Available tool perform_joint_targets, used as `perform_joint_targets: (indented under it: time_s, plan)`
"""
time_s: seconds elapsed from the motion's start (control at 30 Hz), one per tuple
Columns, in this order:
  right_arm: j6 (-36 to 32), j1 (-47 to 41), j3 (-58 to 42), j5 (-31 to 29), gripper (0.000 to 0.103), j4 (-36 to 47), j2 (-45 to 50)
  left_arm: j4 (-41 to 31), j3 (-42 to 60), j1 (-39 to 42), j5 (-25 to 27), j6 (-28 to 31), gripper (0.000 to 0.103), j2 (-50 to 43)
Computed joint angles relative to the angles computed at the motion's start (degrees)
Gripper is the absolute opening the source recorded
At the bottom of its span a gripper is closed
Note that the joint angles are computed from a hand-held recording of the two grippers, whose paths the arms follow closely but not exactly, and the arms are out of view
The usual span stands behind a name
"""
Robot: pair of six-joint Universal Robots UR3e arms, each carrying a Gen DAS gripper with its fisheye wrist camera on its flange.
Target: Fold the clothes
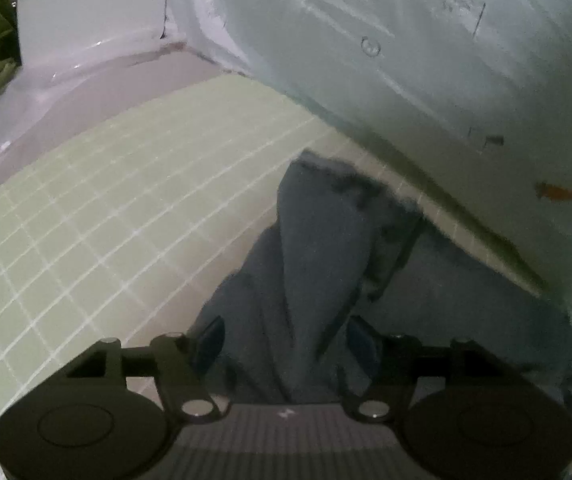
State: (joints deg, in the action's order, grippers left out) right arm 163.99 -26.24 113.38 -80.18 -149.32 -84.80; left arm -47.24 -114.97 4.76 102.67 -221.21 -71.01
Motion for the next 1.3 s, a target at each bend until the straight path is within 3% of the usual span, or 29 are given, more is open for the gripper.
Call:
perform_joint_targets:
  time_s: [0.17, 0.37, 0.6, 0.87, 1.1, 1.13, 1.2, 1.23, 1.27, 1.3]
  plan:
    - [0.00, 1.24, -3.00, -1.12, 0.082, 1.18, 2.53, 1.26, 1.04, 2.22, -1.10, 0.11, 0.081, -2.18]
    - [-0.30, 2.24, -6.51, -2.07, 0.084, 2.32, 5.58, -0.31, 4.74, 2.56, -1.53, 4.16, 0.088, -8.65]
    - [2.91, 2.77, -10.61, -2.28, 0.091, 4.36, 10.06, -2.50, 6.61, 3.90, -3.76, 4.80, 0.089, -14.52]
    - [5.49, 3.65, -12.72, -3.40, 0.103, 4.88, 12.86, -7.44, 12.61, -0.87, 1.89, 6.45, 0.090, -21.03]
    - [9.12, 3.25, -13.52, -2.35, 0.102, 6.24, 14.11, -8.79, 13.30, -2.65, 3.70, 5.70, 0.094, -21.59]
    - [8.79, 3.02, -12.87, -1.78, 0.096, 5.70, 13.62, -8.86, 13.26, -2.80, 3.81, 5.78, 0.094, -21.52]
    - [7.51, 2.49, -11.13, -0.10, 0.075, 4.17, 12.26, -8.90, 13.20, -2.99, 3.94, 5.96, 0.094, -21.46]
    - [5.94, 2.06, -10.02, 1.53, 0.050, 3.55, 11.27, -8.90, 13.29, -2.94, 3.91, 5.99, 0.095, -21.58]
    - [5.15, 1.79, -9.14, 2.26, 0.032, 3.12, 10.45, -9.10, 13.33, -3.07, 3.94, 5.90, 0.095, -21.53]
    - [4.68, 1.61, -8.39, 2.60, 0.029, 2.73, 9.71, -9.22, 13.33, -3.16, 3.98, 5.91, 0.096, -21.45]
